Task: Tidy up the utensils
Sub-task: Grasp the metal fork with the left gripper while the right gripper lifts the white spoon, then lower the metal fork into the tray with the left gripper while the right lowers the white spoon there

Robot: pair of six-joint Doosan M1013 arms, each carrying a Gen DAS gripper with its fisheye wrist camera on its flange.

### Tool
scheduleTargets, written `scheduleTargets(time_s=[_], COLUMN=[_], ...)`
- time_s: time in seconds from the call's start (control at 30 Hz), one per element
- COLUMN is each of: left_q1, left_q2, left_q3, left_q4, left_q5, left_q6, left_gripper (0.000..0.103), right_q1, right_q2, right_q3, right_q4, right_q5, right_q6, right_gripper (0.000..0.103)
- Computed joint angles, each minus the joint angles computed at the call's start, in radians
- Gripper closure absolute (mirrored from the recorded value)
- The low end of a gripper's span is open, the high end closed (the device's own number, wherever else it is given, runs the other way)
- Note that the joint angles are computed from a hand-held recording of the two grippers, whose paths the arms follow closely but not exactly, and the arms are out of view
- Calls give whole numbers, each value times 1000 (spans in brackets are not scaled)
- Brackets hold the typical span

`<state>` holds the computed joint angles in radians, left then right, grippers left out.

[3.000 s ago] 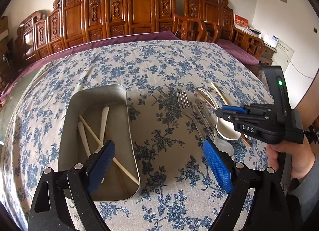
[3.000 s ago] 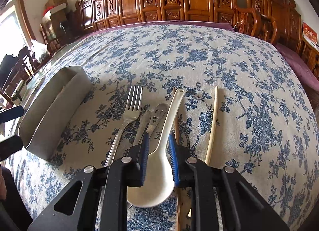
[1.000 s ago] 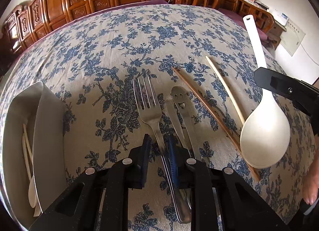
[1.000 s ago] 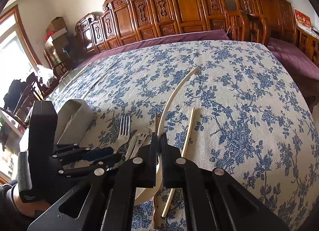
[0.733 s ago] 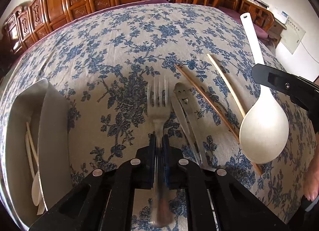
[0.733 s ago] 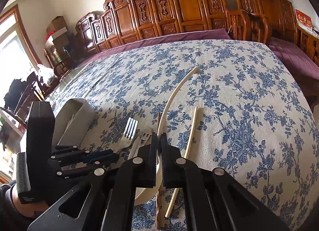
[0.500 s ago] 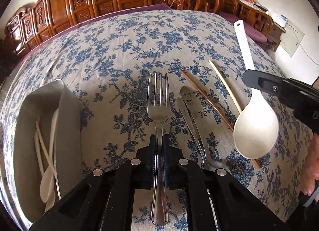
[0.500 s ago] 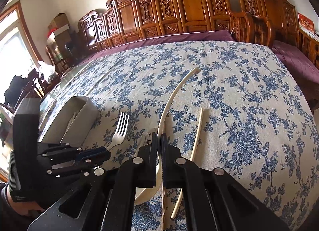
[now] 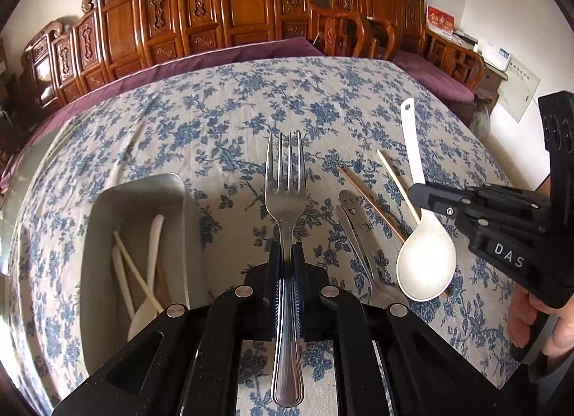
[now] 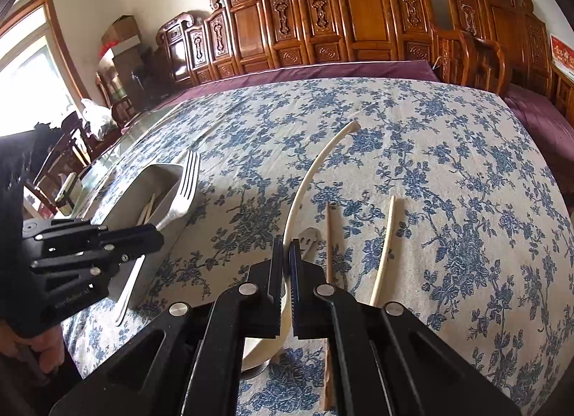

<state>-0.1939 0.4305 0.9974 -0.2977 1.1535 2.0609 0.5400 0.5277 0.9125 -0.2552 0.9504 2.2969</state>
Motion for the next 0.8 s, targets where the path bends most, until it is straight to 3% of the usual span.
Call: scheduleTargets(time_s=[0.43,0.8], left_q1=[62,108], left_q2=[-25,39], left_q3=[0,-61], left_q4=[-54,-5], left_q5=[-18,-13], left_q6=[34,-9], left_gripper=[97,97], right_q1=[31,40], right_q2=[36,58], right_q3=[-71,-100], right_q4=[49,59], right_q5=[3,31], right_q6=[-101,-125], right_gripper=[98,98])
